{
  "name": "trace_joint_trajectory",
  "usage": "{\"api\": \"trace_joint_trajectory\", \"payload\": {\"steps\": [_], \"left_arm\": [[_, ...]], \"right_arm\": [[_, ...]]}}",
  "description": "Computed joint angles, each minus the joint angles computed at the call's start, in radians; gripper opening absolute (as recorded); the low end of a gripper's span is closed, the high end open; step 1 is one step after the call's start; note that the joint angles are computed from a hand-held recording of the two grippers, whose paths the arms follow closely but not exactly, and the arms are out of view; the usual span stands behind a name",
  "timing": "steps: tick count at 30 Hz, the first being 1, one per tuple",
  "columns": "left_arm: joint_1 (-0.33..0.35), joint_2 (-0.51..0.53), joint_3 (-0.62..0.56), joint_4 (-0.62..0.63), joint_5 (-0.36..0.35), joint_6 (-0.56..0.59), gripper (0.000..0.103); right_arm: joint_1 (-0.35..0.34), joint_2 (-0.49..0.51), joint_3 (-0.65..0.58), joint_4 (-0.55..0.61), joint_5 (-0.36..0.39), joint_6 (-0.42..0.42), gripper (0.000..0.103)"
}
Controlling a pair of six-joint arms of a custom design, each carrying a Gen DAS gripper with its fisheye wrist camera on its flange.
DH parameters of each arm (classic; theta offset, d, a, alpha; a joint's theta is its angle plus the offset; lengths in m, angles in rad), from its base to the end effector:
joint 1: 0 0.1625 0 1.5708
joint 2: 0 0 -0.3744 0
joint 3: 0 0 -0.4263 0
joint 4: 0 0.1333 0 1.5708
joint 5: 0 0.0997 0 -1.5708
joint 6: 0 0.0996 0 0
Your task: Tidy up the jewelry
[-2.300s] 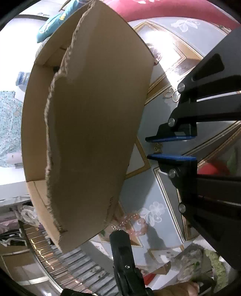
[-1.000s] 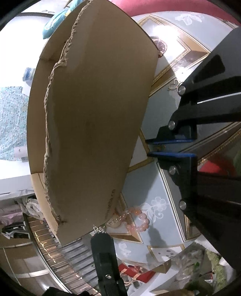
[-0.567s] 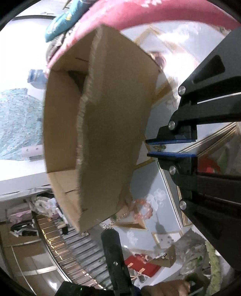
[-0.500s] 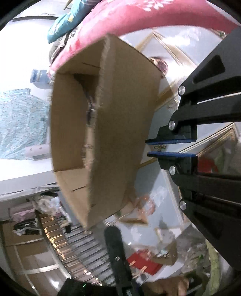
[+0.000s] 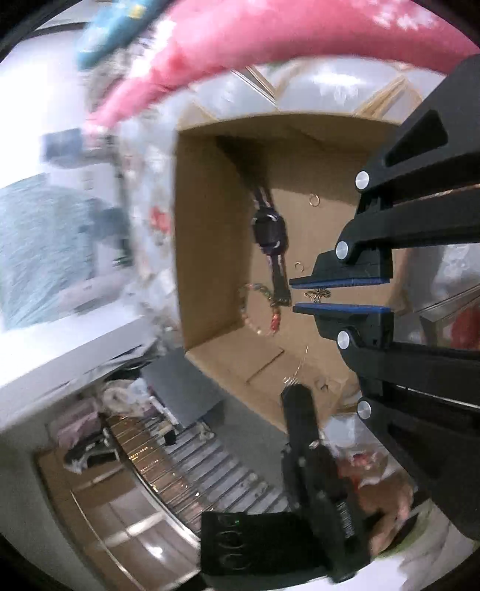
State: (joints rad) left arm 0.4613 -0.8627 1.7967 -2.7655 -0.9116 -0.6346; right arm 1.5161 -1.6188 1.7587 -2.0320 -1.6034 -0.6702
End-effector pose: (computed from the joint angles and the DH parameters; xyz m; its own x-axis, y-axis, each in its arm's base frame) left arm -0.4630 -0.4471 0.0538 -0.9101 0.2585 -0.3238 0.4044 0.7243 -0.5584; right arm 0.1009 -0.5365 0.4141 -0.8139 -0.5376 0.2204 -0.5789 0.7828 -0.2283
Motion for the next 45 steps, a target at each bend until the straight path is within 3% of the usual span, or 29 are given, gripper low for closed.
{"api": "trace_joint_trajectory", "payload": {"steps": [5, 7, 10, 19, 26, 31, 35, 39, 42, 45], "left_arm": [[0.083, 0.065, -0.106, 0.144, -0.074, -0.047, 0.003], [0.099, 0.074, -0.123, 0.179, -0.083, -0.075, 0.022], [0.106, 0.076, -0.124, 0.181, -0.08, -0.096, 0.026], [0.066, 0.041, -0.095, 0.197, -0.006, -0.131, 0.032], [-0.033, -0.069, 0.036, 0.15, 0.126, -0.183, 0.043], [-0.138, -0.188, 0.181, 0.179, 0.245, -0.308, 0.051], [-0.201, -0.25, 0.266, 0.256, 0.267, -0.429, 0.053], [-0.21, -0.226, 0.286, 0.26, 0.194, -0.448, 0.053], [-0.196, -0.149, 0.243, 0.344, 0.147, -0.467, 0.053], [-0.179, -0.085, 0.199, 0.418, 0.145, -0.454, 0.051]], "right_arm": [[0.008, 0.107, -0.081, 0.033, -0.063, 0.045, 0.009], [0.006, 0.12, -0.089, 0.04, -0.069, 0.052, 0.011], [0.0, 0.131, -0.102, 0.042, -0.061, 0.051, 0.018], [-0.011, 0.098, -0.103, 0.038, -0.011, 0.041, 0.018], [-0.053, -0.044, -0.051, 0.081, 0.153, -0.041, 0.024], [-0.134, -0.201, 0.024, 0.164, 0.294, -0.179, 0.029], [-0.221, -0.294, 0.067, 0.296, 0.357, -0.282, 0.03], [-0.276, -0.34, 0.12, 0.349, 0.33, -0.306, 0.034], [-0.294, -0.336, 0.163, 0.322, 0.262, -0.247, 0.034], [-0.307, -0.323, 0.191, 0.29, 0.216, -0.201, 0.034]]}}
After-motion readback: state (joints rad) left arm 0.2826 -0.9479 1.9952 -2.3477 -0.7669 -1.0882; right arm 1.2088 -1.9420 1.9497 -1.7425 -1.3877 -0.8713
